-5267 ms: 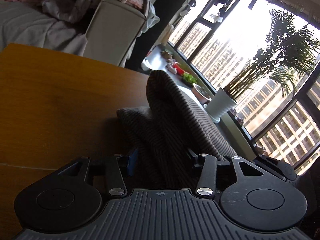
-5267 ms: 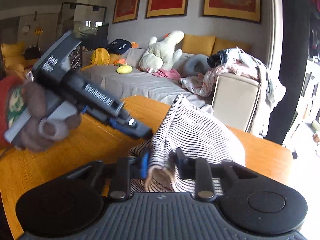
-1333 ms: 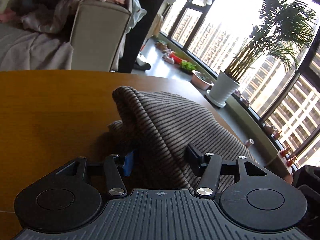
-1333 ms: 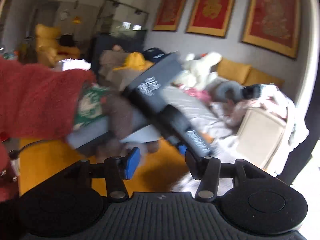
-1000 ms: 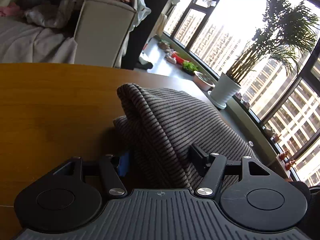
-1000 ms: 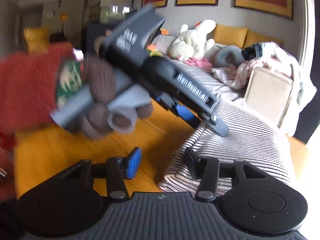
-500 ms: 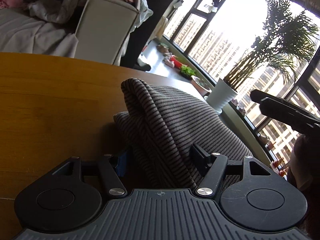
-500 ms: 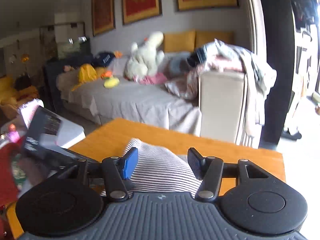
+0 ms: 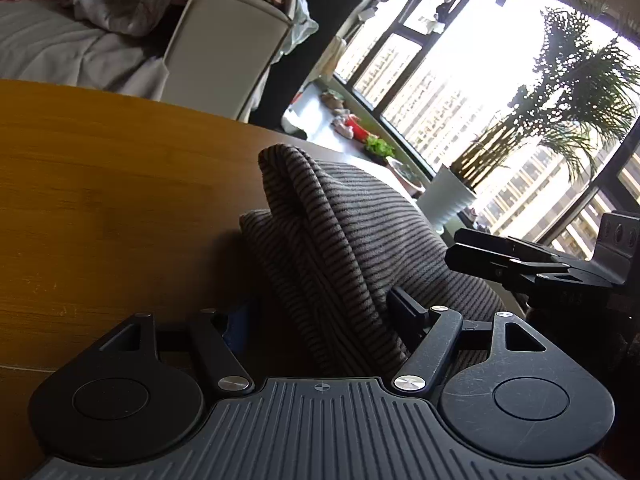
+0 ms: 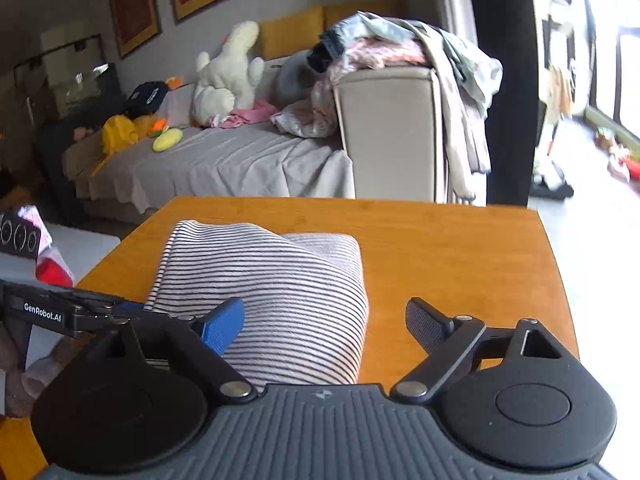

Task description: Fold clothes

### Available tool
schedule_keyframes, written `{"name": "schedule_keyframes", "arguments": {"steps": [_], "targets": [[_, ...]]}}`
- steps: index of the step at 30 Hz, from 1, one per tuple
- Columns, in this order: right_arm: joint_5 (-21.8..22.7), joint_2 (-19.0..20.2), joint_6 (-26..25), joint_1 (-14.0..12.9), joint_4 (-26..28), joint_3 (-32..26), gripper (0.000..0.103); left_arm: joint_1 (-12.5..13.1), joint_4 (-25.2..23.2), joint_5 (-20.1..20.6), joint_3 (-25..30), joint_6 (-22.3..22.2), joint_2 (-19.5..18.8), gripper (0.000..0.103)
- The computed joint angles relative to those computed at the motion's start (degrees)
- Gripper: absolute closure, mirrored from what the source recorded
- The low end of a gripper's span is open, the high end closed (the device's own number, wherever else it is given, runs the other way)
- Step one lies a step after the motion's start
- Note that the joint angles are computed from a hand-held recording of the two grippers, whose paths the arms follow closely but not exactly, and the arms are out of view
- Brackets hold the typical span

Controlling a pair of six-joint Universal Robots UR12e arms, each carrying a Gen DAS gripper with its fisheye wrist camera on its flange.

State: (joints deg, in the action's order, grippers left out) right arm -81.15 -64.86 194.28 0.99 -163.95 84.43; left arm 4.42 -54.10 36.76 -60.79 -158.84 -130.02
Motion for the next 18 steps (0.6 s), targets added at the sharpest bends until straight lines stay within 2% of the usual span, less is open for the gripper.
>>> {"name": "schedule_keyframes", "arguments": {"steps": [3, 5, 7, 10, 11, 18], "targets": [[8.32, -0.23, 8.66, -2.26, -0.85, 1.98, 0.009, 0.02, 0.31, 0.51, -0.51, -1.41, 0.28, 0.023], [12.48, 0.12, 10.71, -2.98, -1.43, 2.45, 0.009, 0.12, 0.58, 0.60, -1.03, -2.38, 0.54, 0.023], [15.49, 0.45, 9.81, -3.13, -1.39, 2.50, 0.009, 0.24, 1.71, 0.92, -1.97, -3.28, 0.99, 0.023], [17.81, 1.25, 8.24, -2.86, -1.71, 2.10, 0.010, 0.46, 4.70, 1.75, -3.93, -4.44, 1.90, 0.025], [18.86, 1.65, 7.97, -2.82, -1.85, 1.73, 0.013, 0.50, 5.54, 1.93, -4.41, -4.84, 2.10, 0.025], [19.84, 4.51, 7.67, -1.48, -2.65, -1.97, 0.018, 1.18, 9.16, 3.75, -6.08, -6.98, 3.01, 0.029]]}}
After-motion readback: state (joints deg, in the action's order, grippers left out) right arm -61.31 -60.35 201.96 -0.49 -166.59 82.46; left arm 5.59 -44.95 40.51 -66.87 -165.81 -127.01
